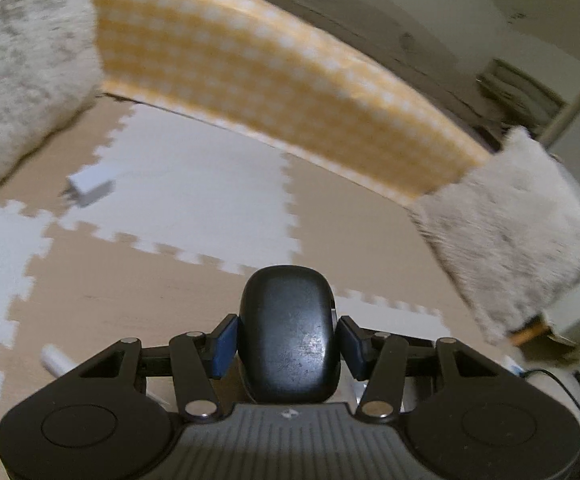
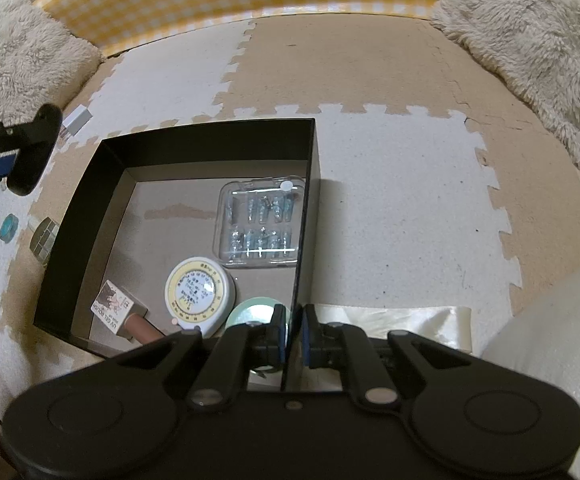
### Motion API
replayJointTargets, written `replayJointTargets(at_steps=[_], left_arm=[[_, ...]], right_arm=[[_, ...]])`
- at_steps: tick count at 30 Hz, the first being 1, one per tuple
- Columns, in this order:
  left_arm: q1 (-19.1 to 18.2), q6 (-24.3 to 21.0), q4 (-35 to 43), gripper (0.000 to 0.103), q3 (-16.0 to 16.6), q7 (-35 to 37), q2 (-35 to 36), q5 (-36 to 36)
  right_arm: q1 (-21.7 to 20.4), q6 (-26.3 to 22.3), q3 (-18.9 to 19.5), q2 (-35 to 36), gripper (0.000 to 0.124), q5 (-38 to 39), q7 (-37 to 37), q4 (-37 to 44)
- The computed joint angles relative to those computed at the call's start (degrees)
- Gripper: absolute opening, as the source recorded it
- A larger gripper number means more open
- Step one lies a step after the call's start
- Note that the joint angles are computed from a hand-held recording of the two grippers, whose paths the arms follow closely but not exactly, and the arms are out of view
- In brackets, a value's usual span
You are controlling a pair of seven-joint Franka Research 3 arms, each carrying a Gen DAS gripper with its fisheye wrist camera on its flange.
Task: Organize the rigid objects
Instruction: 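Carry the black earbud case into the tray and release it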
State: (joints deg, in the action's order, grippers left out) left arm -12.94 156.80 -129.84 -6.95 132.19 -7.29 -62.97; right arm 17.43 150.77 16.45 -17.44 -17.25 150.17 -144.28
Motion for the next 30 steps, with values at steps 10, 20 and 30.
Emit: replayJointTargets(at_steps=[10,20,30], left_arm=[[-3.64,-4.82,-0.11,0.054,-3.44,-0.84,1.89,-0.02],[-3.68,7.7,0.5,0.054,-7.1,-9.79,8.66,7.46],[-2.59,12.95,0.41,0.055,-9.92,-15.54,11.3,15.38]], right_arm=[[0.26,-1.04,-0.04,0.41,0.008,-0.23,-0.4,0.68],[0.8,-2.02,-0.55,0.76,0.008,0.25,-1.11,1.28],[0.87,-0.93,-0.94,0.45,0.009,1.73,-1.58,0.63]])
